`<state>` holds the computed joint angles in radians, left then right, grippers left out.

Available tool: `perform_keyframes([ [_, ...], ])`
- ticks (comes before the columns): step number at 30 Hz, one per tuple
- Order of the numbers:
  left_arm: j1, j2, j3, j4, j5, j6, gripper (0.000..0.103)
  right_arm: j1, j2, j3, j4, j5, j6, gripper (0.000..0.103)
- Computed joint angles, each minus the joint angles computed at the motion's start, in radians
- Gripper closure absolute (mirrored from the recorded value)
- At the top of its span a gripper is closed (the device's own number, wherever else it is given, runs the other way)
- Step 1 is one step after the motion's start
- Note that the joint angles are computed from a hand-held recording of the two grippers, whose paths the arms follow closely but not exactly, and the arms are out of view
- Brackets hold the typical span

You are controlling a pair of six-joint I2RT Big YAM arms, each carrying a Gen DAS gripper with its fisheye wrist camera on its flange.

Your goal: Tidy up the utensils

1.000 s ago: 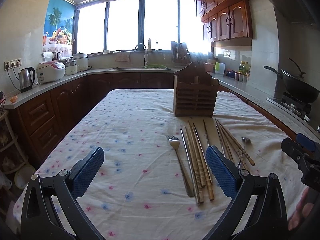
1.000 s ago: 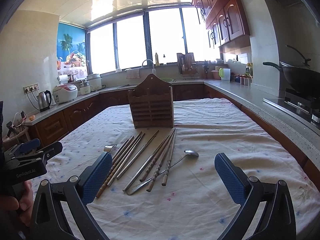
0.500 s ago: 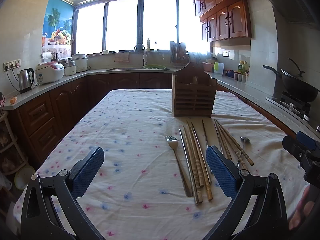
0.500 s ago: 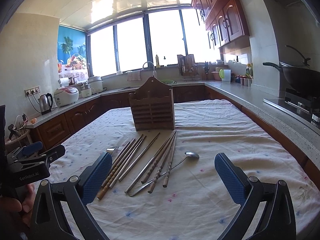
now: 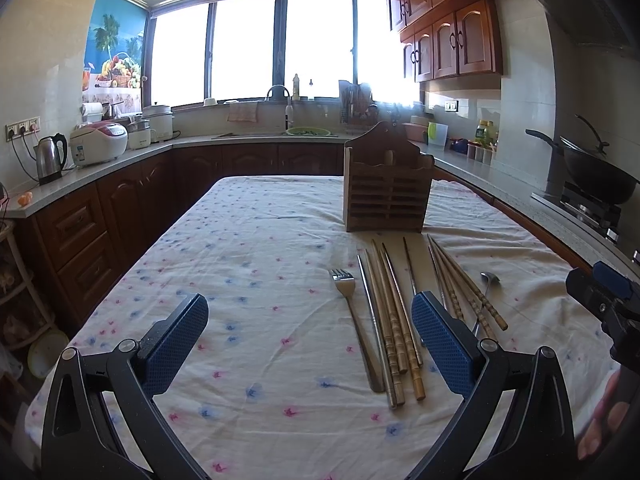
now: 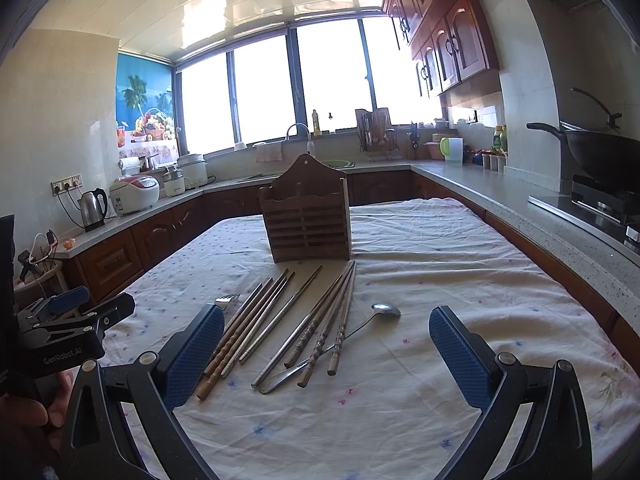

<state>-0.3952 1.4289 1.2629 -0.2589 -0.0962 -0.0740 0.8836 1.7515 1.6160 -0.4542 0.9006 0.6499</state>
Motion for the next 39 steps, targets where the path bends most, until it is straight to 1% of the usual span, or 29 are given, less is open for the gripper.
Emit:
perform_keyframes([
  [13, -0.001, 0.011, 0.008, -0.004, 0.005, -0.004, 0.0, -0.001, 0.004, 0.006, -0.003, -0.006, 0.001, 0.0],
  [17, 0.0, 0.017, 0.015, -0.014, 0.016, -0.01, 0.0, -0.003, 0.007, 0.01, -0.005, -0.009, 0.005, 0.0],
  [19, 0.004, 0.024, 0.027, -0.031, 0.026, -0.017, 0.0, -0.004, 0.008, 0.011, -0.009, -0.013, 0.007, 0.0],
  [25, 0.019, 0.066, 0.088, -0.12, 0.043, -0.038, 0.0, -0.022, 0.018, 0.034, -0.041, -0.069, 0.025, 0.0],
  [27, 0.028, 0.092, 0.126, -0.171, 0.068, -0.049, 0.0, -0.029, 0.023, 0.047, -0.059, -0.085, 0.027, 0.0],
  [31, 0.053, 0.152, 0.216, -0.268, 0.166, -0.083, 0.0, -0.051, 0.029, 0.067, -0.068, -0.158, 0.033, 0.0],
  [36, 0.063, 0.227, 0.327, -0.36, 0.218, -0.087, 0.0, -0.082, 0.045, 0.1, -0.091, -0.237, 0.041, 0.0],
  [39, 0.067, 0.274, 0.398, -0.417, 0.244, -0.083, 0.007, -0.109, 0.049, 0.11, -0.103, -0.29, 0.065, 0.003],
])
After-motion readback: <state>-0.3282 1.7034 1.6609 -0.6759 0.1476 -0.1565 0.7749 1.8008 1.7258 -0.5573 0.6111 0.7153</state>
